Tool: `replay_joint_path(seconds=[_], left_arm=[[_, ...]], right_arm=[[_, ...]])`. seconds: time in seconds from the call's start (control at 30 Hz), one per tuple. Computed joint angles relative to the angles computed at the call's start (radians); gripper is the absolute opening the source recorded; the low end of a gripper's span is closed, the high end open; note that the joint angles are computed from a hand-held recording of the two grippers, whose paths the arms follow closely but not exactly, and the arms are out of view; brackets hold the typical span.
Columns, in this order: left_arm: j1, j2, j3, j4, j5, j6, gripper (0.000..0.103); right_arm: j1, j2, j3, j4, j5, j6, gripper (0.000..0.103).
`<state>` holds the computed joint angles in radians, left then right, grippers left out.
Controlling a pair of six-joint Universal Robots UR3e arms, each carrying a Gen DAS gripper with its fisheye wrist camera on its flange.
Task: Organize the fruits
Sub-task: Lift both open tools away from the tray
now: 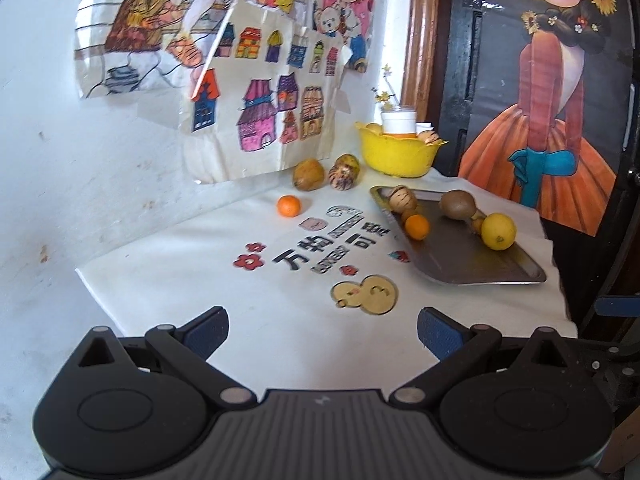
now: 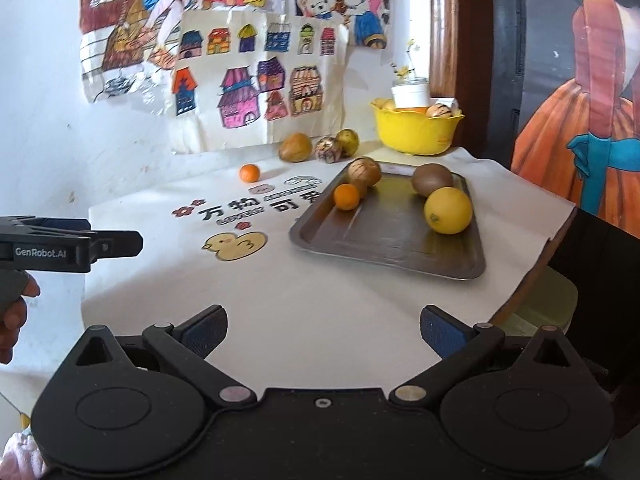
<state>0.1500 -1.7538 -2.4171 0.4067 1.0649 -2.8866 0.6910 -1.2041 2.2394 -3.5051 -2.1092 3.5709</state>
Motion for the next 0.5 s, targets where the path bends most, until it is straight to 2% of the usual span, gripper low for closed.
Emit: replay_joint_path(seconds=[0.27,0.5], left_arm=[[0.063,0.027,-0.017,-0.035,-0.010,0.029,0.103],[0.064,0.028,0.024,-0.092,0.032,0.032,0.103]], right_arm=[[0.018,0.025,-0.068,0.049,0.024,-0.028,0.102],[-0.009,0.051,-0.117,0.042,0.075,-0.069,0.102]])
